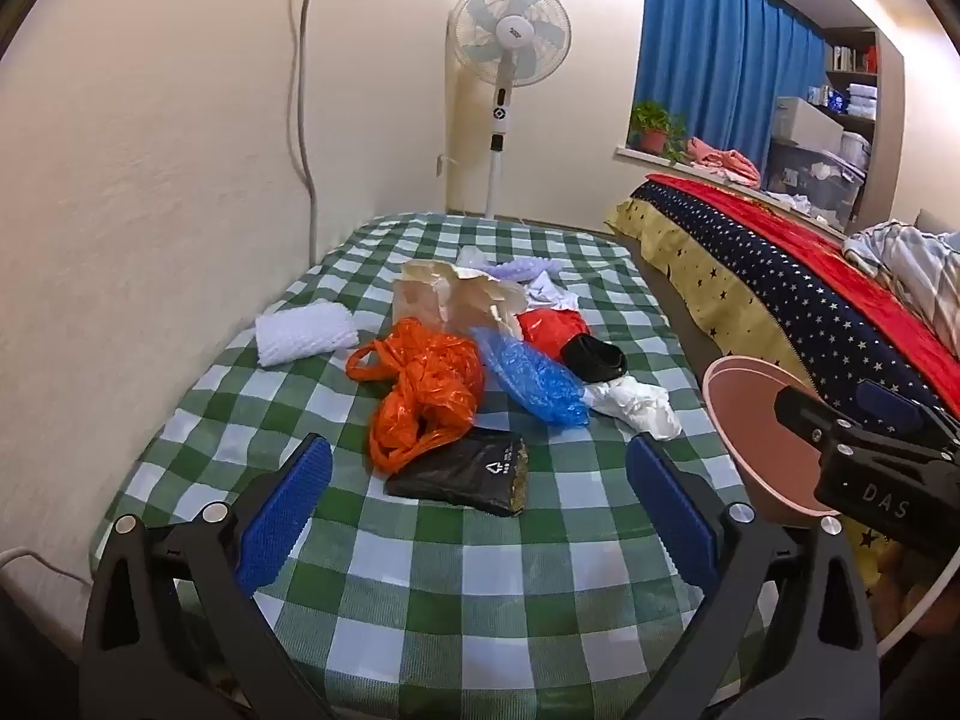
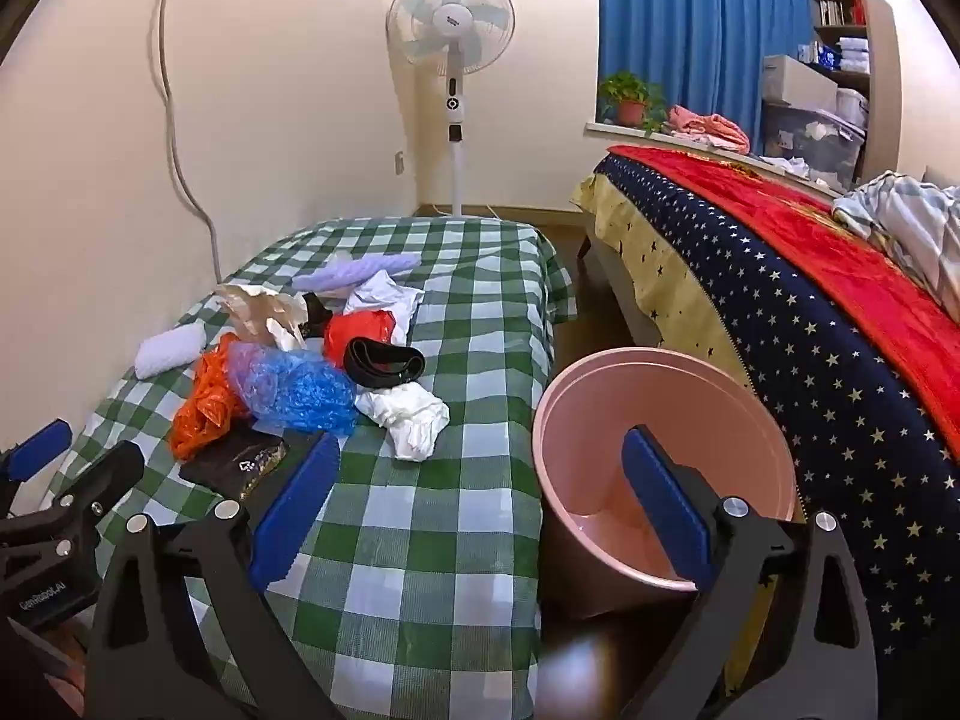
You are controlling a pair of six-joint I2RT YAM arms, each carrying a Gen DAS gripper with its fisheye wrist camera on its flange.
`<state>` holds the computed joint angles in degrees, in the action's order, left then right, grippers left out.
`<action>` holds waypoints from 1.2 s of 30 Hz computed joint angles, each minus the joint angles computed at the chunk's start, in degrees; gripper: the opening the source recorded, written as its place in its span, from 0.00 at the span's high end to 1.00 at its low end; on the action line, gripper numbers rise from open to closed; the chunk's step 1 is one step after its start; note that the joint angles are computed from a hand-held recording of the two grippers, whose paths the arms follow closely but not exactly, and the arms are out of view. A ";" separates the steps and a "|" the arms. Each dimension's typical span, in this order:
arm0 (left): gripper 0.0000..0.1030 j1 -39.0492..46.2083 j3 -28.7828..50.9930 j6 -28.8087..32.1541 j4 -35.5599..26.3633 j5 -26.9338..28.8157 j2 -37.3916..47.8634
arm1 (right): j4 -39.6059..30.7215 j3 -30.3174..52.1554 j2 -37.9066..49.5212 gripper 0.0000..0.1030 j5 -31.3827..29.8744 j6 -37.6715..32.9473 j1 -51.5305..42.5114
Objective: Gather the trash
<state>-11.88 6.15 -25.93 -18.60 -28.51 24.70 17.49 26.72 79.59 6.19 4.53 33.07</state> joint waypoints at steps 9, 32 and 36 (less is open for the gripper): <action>0.08 0.08 -0.13 -0.56 0.39 -0.65 0.90 | 0.63 -0.62 -1.55 0.09 -0.44 0.58 -0.63; 0.11 -1.31 -0.16 -1.44 -0.31 -0.97 0.84 | -1.00 0.01 -1.52 0.09 -0.06 0.22 -0.10; 0.11 -1.13 -0.16 -1.19 -0.26 -0.91 0.77 | -0.94 -0.05 -1.54 0.09 -0.08 0.07 -0.08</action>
<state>-13.01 5.99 -27.12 -18.87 -29.41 25.47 16.55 26.67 78.04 6.11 4.60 32.99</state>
